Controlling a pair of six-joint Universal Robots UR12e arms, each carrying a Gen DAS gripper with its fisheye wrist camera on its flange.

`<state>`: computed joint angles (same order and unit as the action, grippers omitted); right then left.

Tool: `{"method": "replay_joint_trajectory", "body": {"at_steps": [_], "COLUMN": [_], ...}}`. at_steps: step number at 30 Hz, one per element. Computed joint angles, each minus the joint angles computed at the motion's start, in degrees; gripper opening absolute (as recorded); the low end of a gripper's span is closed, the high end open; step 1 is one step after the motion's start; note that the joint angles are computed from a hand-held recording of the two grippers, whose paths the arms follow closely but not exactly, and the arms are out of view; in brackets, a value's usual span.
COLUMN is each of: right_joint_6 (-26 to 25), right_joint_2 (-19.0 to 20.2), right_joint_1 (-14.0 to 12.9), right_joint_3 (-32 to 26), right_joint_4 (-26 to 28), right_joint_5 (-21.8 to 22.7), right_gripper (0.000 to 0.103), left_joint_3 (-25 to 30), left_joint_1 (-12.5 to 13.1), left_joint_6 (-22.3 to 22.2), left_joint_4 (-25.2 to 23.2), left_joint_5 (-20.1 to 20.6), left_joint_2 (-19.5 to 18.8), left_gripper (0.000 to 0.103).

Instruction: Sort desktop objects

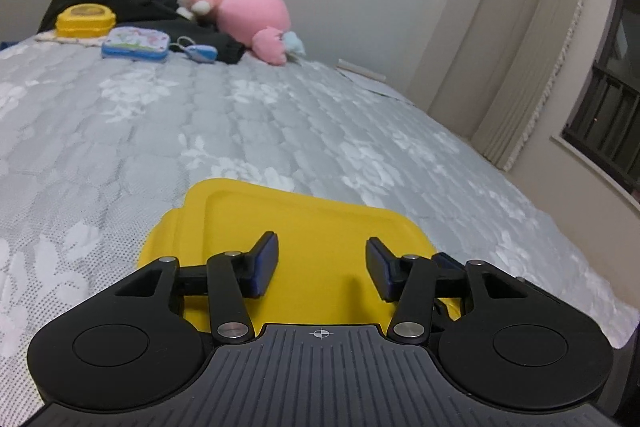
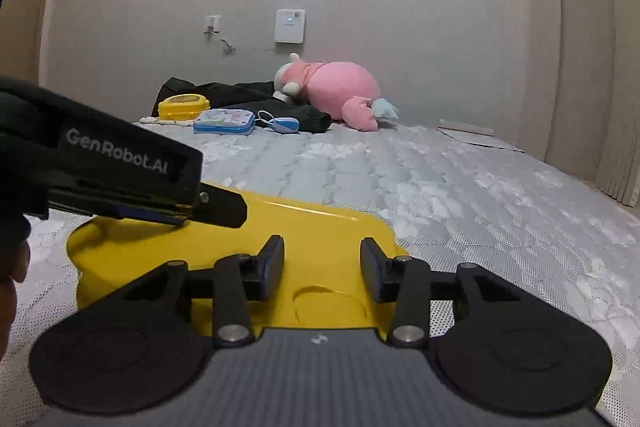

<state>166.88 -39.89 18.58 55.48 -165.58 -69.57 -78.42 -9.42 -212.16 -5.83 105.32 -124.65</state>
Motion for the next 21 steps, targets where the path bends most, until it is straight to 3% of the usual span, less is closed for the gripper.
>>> {"method": "replay_joint_trajectory", "body": {"at_steps": [21], "right_joint_6": [-0.4], "right_joint_2": [-0.4], "right_joint_1": [0.1], "right_joint_3": [0.7], "right_joint_4": [-1.3], "right_joint_5": [-0.5], "right_gripper": [0.046], "left_joint_3": [-0.3], "left_joint_1": [0.3], "left_joint_6": [-1.1], "left_joint_4": [0.6], "left_joint_5": [-1.2], "left_joint_2": [0.1], "left_gripper": [0.053]}}
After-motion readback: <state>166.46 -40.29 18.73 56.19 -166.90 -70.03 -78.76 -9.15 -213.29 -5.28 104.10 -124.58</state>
